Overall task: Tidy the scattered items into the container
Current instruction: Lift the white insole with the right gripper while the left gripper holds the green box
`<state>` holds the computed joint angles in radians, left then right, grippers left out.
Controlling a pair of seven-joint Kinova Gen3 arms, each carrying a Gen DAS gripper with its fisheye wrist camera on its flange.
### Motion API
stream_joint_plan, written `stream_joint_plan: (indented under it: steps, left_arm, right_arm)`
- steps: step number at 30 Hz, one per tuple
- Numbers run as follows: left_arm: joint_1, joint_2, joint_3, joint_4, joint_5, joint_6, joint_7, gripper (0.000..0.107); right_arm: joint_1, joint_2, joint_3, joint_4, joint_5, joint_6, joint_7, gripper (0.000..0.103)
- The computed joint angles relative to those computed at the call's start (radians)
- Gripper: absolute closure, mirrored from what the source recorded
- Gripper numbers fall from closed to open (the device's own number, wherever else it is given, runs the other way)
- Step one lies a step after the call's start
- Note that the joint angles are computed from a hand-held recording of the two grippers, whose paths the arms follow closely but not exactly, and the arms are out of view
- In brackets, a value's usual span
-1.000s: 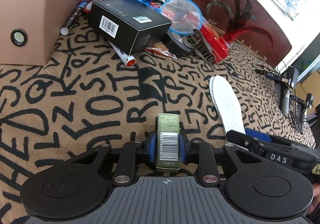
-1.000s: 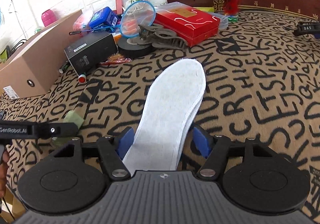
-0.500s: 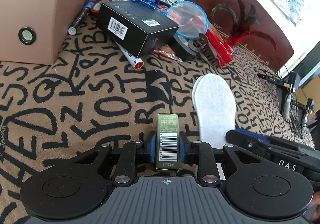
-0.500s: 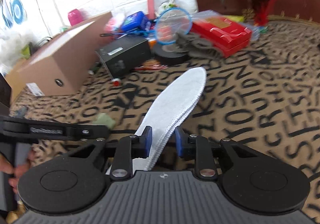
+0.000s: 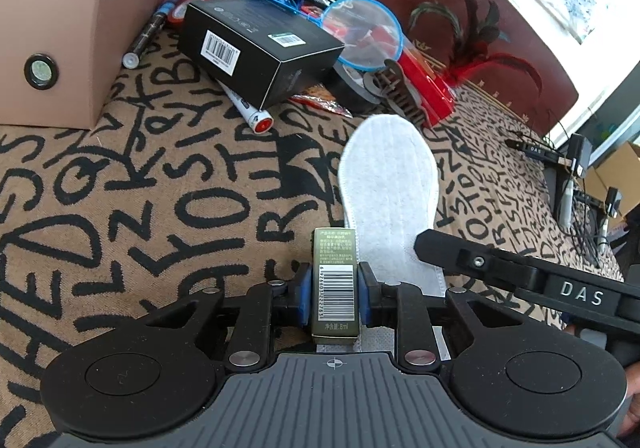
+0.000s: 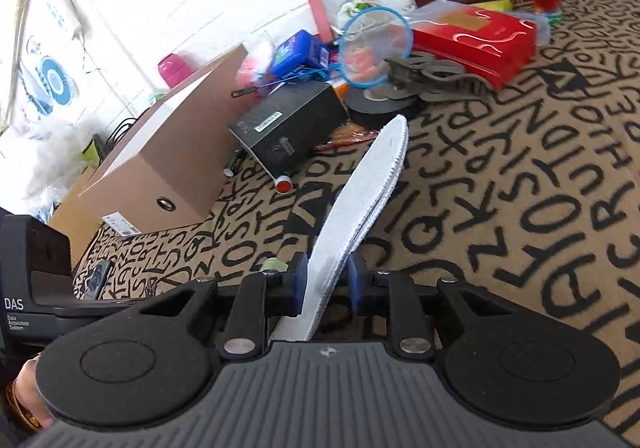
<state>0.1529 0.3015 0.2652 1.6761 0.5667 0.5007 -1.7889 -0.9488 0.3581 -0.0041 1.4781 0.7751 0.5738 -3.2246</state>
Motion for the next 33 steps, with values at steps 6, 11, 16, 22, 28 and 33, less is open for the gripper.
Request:
stream_joint_plan:
  steps: [6, 11, 16, 22, 28, 33]
  left_arm:
    - [-0.019, 0.004, 0.010, 0.005, 0.033, 0.002, -0.029, 0.087]
    - [-0.039, 0.002, 0.023, 0.021, 0.079, -0.010, -0.067, 0.082]
    - [-0.034, 0.008, 0.016, 0.013, 0.084, -0.003, -0.077, 0.086]
    - [-0.011, 0.012, 0.014, 0.013, 0.056, -0.036, -0.070, 0.086]
    - [-0.054, -0.008, 0.038, 0.038, 0.126, -0.034, -0.100, 0.088]
    - [-0.074, -0.048, 0.044, 0.064, 0.200, -0.051, -0.161, 0.088]
  right_arm:
    - [0.077, 0.024, -0.037, -0.001, -0.120, -0.109, 0.076, 0.063]
    - [0.021, 0.041, 0.039, -0.020, -0.158, -0.095, 0.069, 0.079]
    - [0.001, 0.023, 0.047, -0.021, -0.128, -0.048, 0.084, 0.084]
    - [0.027, 0.044, 0.018, -0.050, -0.153, -0.019, 0.134, 0.084]
    - [-0.026, 0.025, 0.043, -0.055, -0.084, 0.002, 0.114, 0.093]
    - [-0.043, 0.025, 0.012, -0.116, -0.017, 0.070, 0.178, 0.096]
